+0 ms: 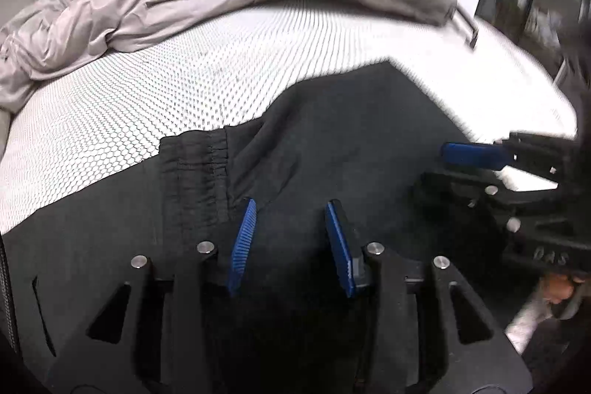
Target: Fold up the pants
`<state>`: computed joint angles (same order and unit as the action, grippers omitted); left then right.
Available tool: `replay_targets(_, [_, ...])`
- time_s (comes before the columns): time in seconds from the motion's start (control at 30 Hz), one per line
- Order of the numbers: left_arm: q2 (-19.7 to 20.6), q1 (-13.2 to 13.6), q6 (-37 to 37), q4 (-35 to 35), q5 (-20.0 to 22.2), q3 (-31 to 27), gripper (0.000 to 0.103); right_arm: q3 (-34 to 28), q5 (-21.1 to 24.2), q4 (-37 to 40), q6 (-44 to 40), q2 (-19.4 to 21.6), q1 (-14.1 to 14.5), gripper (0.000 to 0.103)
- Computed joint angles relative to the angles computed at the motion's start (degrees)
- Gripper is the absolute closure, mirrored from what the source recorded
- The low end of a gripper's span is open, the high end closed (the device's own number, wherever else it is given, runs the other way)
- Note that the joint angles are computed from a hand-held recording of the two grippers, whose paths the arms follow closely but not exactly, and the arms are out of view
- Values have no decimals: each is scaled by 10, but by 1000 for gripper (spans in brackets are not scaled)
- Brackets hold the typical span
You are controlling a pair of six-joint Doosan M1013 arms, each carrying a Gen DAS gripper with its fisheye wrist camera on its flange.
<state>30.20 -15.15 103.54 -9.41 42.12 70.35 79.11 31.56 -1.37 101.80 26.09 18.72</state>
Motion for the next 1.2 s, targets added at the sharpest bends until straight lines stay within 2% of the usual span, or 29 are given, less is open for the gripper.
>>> replay_targets(0.07, [10,10,14,-41,4,-4,68,-28,40,5,-15,22,5,62])
replay_targets(0.13, [11,20,36,-86,9,-5,70,-50,92,-86,29,41,19,62])
replay_targets(0.2, [11,25,49,-102,12,-4,72,-40,93,-144,52,35,22,61])
replay_targets(0.3, [7,28,58,-114,14,0,72,-30,119,-240,156,29,21,61])
replay_targets(0.33, [4,27,57,-103,18,-1,72,-28,119,-246,170,29,20,61])
replay_targets(0.4, [-3,25,40,-73,18,-4,72,-14,98,-212,158,18,12,60])
replay_targets(0.43, [-7,25,22,-61,2,-2,72,-10,90,-208,161,12,12,60])
replay_targets(0.53, [-5,31,15,-93,-14,-12,72,-4,22,-106,95,1,6,60])
replay_targets(0.6, [4,28,7,-83,-9,-22,72,-23,14,-28,36,13,6,59])
replay_targets(0.67, [19,21,-26,-35,4,-36,72,-47,24,28,-6,32,4,59])
replay_targets(0.73, [30,21,-43,-21,11,-42,72,-76,56,19,-10,53,12,59])
replay_targets(0.8, [31,30,-26,-60,11,-39,73,-109,91,-27,-2,74,13,60])
replay_targets(0.87, [27,32,-32,-60,10,-36,74,-102,93,-115,57,73,17,60])
replay_targets(0.97, [11,21,-107,17,3,-21,73,-87,93,-117,104,60,0,60])
replay_targets(1.0, [-2,17,-117,36,-10,-6,73,-75,86,-123,125,50,-2,60])
replay_targets(1.03, [-12,17,-103,24,-20,6,73,-65,77,-123,131,41,-2,60])
replay_targets(1.1, [-40,17,-44,-31,-49,42,71,-41,48,-83,92,21,-2,60])
replay_targets(1.13, [-50,15,-15,-50,-55,58,67,-28,29,-29,33,11,-1,60])
replay_targets(1.2, [-52,14,27,-83,-37,67,65,-19,26,46,-44,5,1,59])
